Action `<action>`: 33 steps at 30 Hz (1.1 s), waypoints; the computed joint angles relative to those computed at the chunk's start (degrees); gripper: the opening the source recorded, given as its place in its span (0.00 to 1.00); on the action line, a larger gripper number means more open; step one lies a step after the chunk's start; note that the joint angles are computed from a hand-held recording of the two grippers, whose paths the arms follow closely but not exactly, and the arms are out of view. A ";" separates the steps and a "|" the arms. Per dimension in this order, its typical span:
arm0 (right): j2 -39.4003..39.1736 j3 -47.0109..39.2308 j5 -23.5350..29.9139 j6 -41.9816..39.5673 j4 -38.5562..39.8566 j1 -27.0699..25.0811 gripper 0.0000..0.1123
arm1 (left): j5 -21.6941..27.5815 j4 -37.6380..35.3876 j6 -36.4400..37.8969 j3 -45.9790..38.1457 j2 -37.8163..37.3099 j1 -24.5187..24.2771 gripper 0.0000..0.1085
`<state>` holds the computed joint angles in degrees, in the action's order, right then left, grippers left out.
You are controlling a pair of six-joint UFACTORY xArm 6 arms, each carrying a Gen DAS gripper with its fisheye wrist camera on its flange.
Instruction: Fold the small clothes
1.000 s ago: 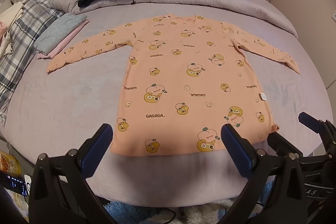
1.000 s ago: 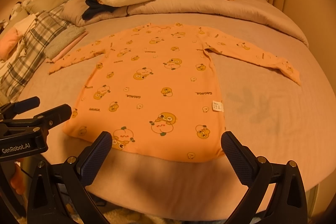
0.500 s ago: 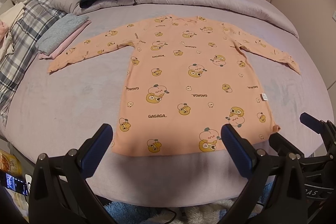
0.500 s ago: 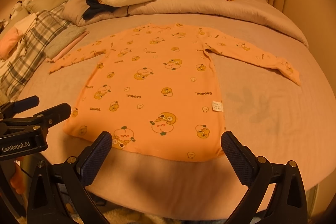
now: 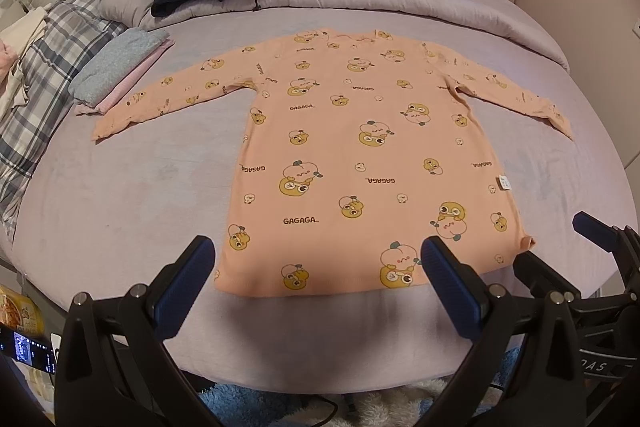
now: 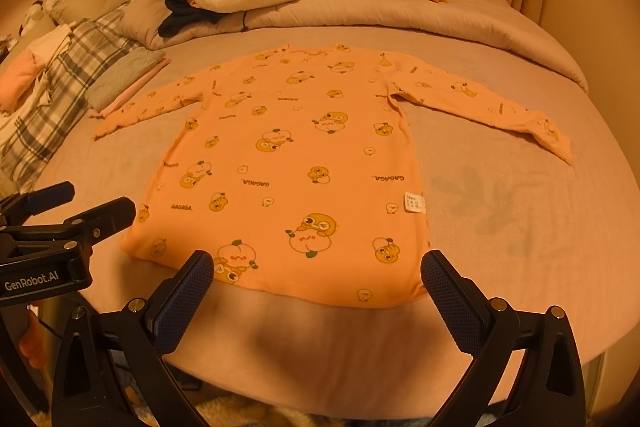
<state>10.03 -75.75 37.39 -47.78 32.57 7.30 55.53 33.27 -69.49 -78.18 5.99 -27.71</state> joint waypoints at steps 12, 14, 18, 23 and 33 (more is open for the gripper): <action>-0.12 0.08 0.13 -0.33 0.29 -0.03 0.91 | 0.20 0.12 0.09 -0.37 0.24 -0.10 0.95; -0.12 0.06 0.18 -0.22 0.22 -0.03 0.91 | 0.33 0.00 0.25 -0.32 0.14 -0.09 0.95; -0.14 0.11 0.13 -0.18 0.18 -0.02 0.91 | 0.37 -0.06 0.25 -0.32 0.17 -0.08 0.95; 0.02 0.04 0.25 0.04 0.11 -0.04 0.91 | 0.41 -0.34 0.47 -0.45 0.55 0.08 0.95; 14.68 -18.78 20.28 2.81 16.54 -8.40 0.91 | -14.10 -7.38 -1.14 5.68 -0.29 5.69 0.95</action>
<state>24.71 -94.53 57.66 -44.96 49.11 -1.10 41.42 25.89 -70.63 -72.50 5.70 -22.02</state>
